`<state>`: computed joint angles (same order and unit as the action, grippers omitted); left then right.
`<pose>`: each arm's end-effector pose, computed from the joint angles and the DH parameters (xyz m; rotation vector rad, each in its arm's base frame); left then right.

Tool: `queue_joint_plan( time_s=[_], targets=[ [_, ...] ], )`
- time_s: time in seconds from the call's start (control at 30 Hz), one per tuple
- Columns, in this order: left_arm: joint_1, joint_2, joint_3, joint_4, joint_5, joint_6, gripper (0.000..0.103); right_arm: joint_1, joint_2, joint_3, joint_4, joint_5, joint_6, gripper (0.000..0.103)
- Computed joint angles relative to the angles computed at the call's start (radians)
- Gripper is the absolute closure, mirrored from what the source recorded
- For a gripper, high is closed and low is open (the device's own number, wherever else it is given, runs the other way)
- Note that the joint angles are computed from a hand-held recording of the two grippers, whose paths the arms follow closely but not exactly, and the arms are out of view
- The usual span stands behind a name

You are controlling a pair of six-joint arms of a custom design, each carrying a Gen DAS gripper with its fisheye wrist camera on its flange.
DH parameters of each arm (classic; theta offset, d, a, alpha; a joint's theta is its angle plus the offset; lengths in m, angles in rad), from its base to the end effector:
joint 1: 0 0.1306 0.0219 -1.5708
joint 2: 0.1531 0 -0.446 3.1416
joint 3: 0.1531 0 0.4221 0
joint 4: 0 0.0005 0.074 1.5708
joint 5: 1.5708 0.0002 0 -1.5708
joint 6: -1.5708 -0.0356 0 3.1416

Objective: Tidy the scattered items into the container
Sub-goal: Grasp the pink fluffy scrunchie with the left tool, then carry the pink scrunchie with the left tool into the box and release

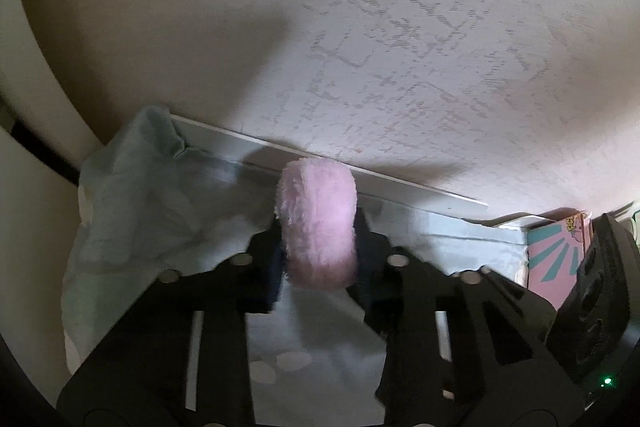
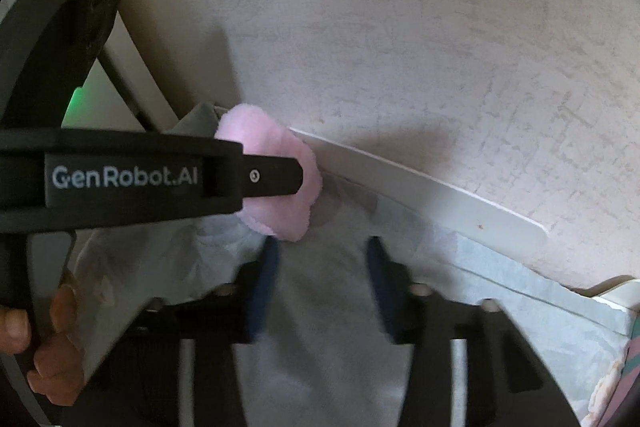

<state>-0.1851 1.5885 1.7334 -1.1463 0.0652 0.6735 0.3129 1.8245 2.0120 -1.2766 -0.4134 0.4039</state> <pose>0.5639 -0.1085 0.5387 -0.6097 2.5505 -0.3972 0.6259 0.2170 0.5243 -1.0367 2.3862 0.5152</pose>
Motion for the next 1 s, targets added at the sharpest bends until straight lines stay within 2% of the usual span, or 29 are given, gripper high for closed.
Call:
queue_joint_plan(
  time_s=[0.1, 0.2, 0.53, 0.7, 0.77, 0.9, 1.0],
  targets=[
    [-0.012, 0.003, 0.009, -0.006, -0.031, -0.010, 0.082, -0.008, 0.000, 0.000, -0.005, -0.015, 0.001, 0.091],
    [-0.009, 0.010, 0.015, 0.008, -0.038, -0.013, 0.083, -0.018, -0.009, -0.007, 0.002, -0.030, -0.003, 0.093],
    [-0.051, 0.000, 0.072, -0.014, -0.098, -0.005, 0.083, -0.057, -0.040, 0.000, -0.005, -0.047, 0.009, 0.094],
    [-0.107, -0.042, 0.113, -0.052, -0.183, -0.022, 0.083, -0.096, -0.073, 0.022, -0.026, -0.083, 0.021, 0.094],
    [-0.136, -0.051, 0.143, -0.078, -0.210, -0.017, 0.083, -0.123, -0.082, 0.051, -0.061, -0.117, 0.026, 0.094],
    [-0.167, -0.065, 0.202, -0.127, -0.209, 0.008, 0.083, -0.178, -0.102, 0.102, -0.120, -0.147, 0.061, 0.094],
    [-0.207, -0.049, 0.268, -0.180, -0.259, 0.016, 0.082, -0.219, -0.114, 0.147, -0.166, -0.163, 0.072, 0.094]
  ],
)
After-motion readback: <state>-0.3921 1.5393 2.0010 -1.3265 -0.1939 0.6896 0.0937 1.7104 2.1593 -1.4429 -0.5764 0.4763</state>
